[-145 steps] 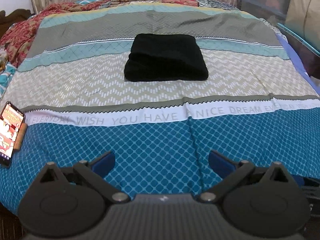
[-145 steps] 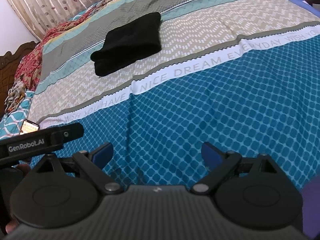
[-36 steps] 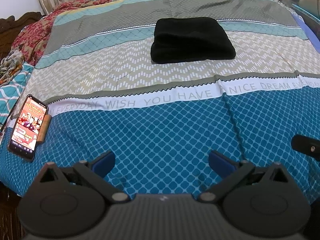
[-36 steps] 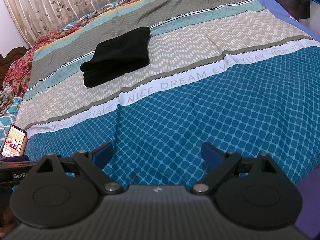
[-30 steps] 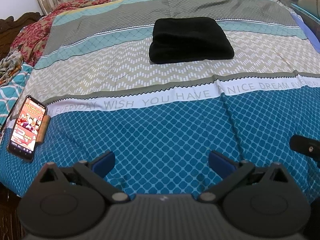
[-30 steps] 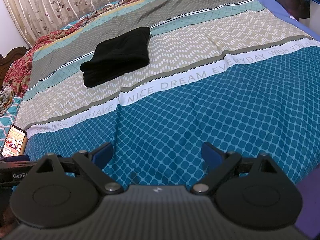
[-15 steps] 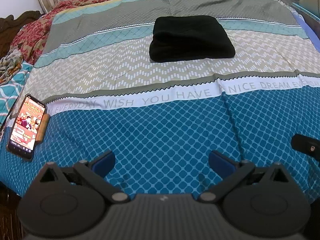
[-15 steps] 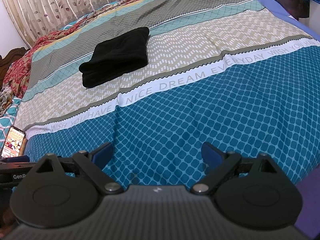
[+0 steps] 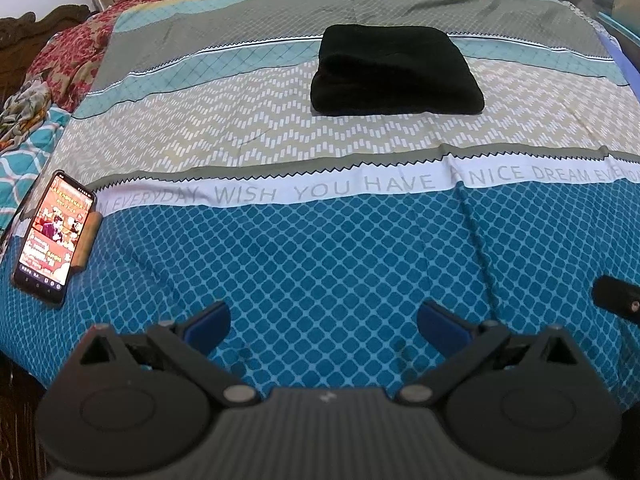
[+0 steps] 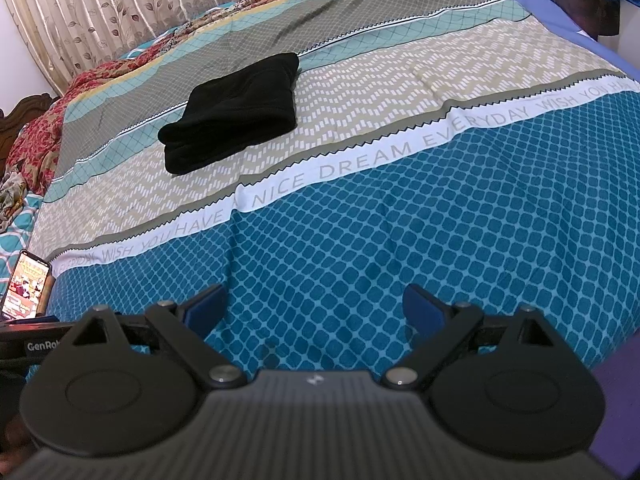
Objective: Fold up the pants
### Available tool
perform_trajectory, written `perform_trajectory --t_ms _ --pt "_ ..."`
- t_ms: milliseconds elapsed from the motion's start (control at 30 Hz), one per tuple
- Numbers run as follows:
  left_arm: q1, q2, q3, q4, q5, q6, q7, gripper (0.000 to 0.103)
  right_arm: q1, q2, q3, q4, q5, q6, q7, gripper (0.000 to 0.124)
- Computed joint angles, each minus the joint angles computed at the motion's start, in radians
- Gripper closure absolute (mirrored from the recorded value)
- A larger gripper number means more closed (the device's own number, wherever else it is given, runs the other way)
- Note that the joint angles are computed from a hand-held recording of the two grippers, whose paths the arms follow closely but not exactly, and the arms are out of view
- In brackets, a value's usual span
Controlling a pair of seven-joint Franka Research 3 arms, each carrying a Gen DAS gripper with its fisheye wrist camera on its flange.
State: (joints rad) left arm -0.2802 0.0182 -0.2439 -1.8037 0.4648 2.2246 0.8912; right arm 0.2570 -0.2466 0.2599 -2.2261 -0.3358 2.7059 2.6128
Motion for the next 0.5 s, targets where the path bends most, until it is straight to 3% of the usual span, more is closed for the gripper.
perform_trajectory --t_ms 500 --pt "0.005 0.0 0.002 0.008 -0.015 0.021 0.001 0.0 0.0 0.02 0.003 0.027 -0.047 0.003 -0.019 0.028"
